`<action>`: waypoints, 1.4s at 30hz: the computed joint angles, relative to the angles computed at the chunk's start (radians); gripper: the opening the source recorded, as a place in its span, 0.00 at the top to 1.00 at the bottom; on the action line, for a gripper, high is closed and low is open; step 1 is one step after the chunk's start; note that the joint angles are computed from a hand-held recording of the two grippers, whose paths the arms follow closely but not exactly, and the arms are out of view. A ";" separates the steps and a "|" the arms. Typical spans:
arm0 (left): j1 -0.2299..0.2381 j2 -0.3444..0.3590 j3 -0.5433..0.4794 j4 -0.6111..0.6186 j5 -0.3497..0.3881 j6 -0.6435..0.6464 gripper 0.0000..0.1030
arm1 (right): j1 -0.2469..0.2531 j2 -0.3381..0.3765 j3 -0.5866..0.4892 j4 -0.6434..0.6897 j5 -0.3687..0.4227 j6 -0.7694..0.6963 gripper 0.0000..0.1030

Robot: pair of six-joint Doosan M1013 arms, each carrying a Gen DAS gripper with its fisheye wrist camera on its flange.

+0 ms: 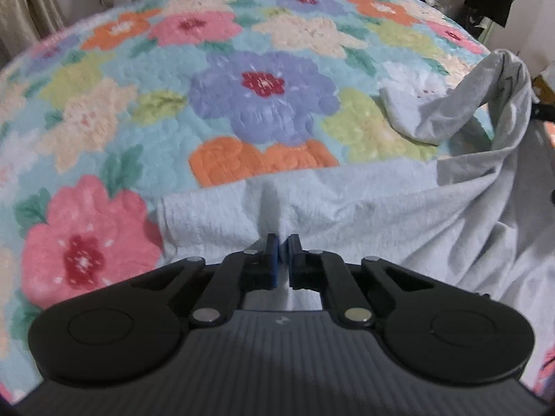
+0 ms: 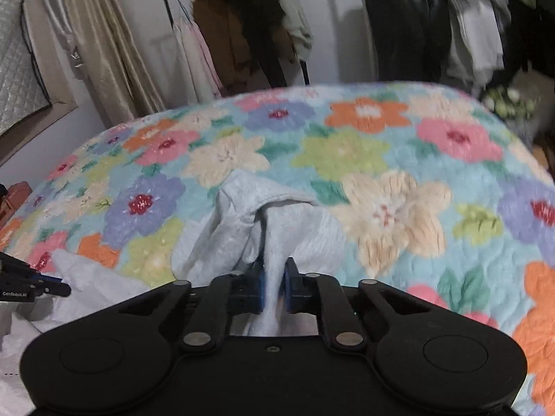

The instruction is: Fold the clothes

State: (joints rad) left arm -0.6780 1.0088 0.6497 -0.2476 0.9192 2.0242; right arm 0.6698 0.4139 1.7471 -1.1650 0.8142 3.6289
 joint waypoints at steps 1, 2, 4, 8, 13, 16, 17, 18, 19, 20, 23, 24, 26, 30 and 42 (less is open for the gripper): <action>-0.007 -0.021 0.044 0.036 -0.075 -0.006 0.96 | 0.003 0.004 -0.004 -0.009 0.019 -0.004 0.90; -0.014 -0.041 0.090 0.071 -0.161 -0.011 0.96 | 0.004 0.007 -0.007 -0.020 0.030 -0.005 0.90; -0.020 -0.046 0.101 0.138 -0.208 -0.055 0.84 | 0.001 0.006 0.000 -0.050 0.025 0.011 0.90; 0.003 0.012 -0.026 0.072 -0.022 -0.145 0.46 | -0.012 0.009 0.007 -0.029 -0.001 0.080 0.89; 0.025 0.012 -0.027 0.071 -0.015 -0.248 0.48 | -0.011 0.008 0.005 0.010 0.001 0.068 0.86; 0.028 0.024 -0.044 0.116 0.002 -0.304 0.48 | -0.011 0.008 0.005 0.015 -0.002 0.068 0.85; 0.028 0.025 -0.046 0.125 0.007 -0.296 0.48 | -0.011 0.008 0.005 0.017 -0.003 0.068 0.84; 0.028 0.030 -0.055 0.129 0.022 -0.288 0.47 | -0.011 0.007 0.006 0.018 -0.004 0.069 0.83; 0.029 0.037 -0.066 0.128 0.040 -0.284 0.44 | -0.011 0.007 0.006 0.020 -0.005 0.069 0.82; 0.033 0.044 -0.080 0.105 0.059 -0.270 0.41 | -0.011 0.007 0.006 0.021 -0.006 0.069 0.82; 0.050 0.065 -0.112 -0.006 0.097 -0.216 0.06 | -0.011 0.007 0.006 0.026 -0.009 0.069 0.79; 0.055 0.071 -0.118 -0.035 0.105 -0.213 0.00 | -0.011 0.007 0.006 0.028 -0.010 0.069 0.79; 0.061 0.083 -0.128 -0.062 0.117 -0.238 0.00 | -0.011 0.007 0.007 0.032 -0.014 0.069 0.77; 0.058 0.066 -0.084 -0.066 0.063 -0.268 0.00 | -0.012 0.010 0.002 0.048 -0.017 0.049 0.73; 0.032 0.101 -0.153 0.074 0.105 -0.402 0.00 | -0.013 0.021 -0.002 0.052 -0.018 0.101 0.66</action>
State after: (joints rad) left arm -0.6460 1.1093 0.4970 -0.1734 1.0242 1.6218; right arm 0.6565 0.4344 1.7454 -1.1129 0.7959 3.7298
